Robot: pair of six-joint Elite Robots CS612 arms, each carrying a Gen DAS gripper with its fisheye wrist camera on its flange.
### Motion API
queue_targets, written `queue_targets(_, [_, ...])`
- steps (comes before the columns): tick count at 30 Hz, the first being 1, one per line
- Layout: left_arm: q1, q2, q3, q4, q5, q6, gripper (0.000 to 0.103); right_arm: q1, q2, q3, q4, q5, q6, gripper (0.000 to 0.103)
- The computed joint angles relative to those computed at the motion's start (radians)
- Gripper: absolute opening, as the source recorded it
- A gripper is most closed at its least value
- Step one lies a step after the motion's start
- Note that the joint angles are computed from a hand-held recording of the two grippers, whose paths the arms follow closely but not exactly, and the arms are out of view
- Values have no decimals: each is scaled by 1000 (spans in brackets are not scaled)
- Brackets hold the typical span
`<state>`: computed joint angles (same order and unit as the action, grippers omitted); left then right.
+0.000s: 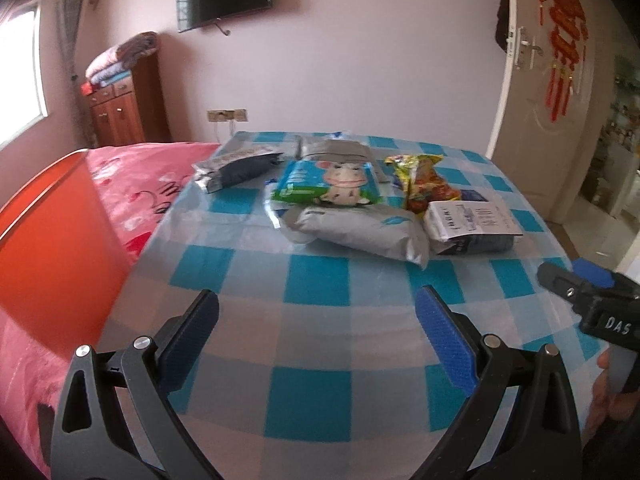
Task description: Collect trash
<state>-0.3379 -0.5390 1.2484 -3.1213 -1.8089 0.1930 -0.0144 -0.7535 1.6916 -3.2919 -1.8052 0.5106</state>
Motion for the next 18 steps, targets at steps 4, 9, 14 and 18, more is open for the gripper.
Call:
queue_targets(4, [4, 19, -62, 127, -74, -57, 99, -15, -1, 9, 5, 27, 11, 99])
queue_targets(9, [-2, 45, -120, 172, -83, -106, 99, -25, 0, 20, 7, 46, 18, 99])
queue_targets(14, [-12, 77, -202, 184, -34, -122, 99, -28, 4, 27, -5, 56, -9, 99])
queue_targets(18, [-18, 110, -289, 238, -29, -82, 99, -29, 6, 33, -27, 78, -30, 99])
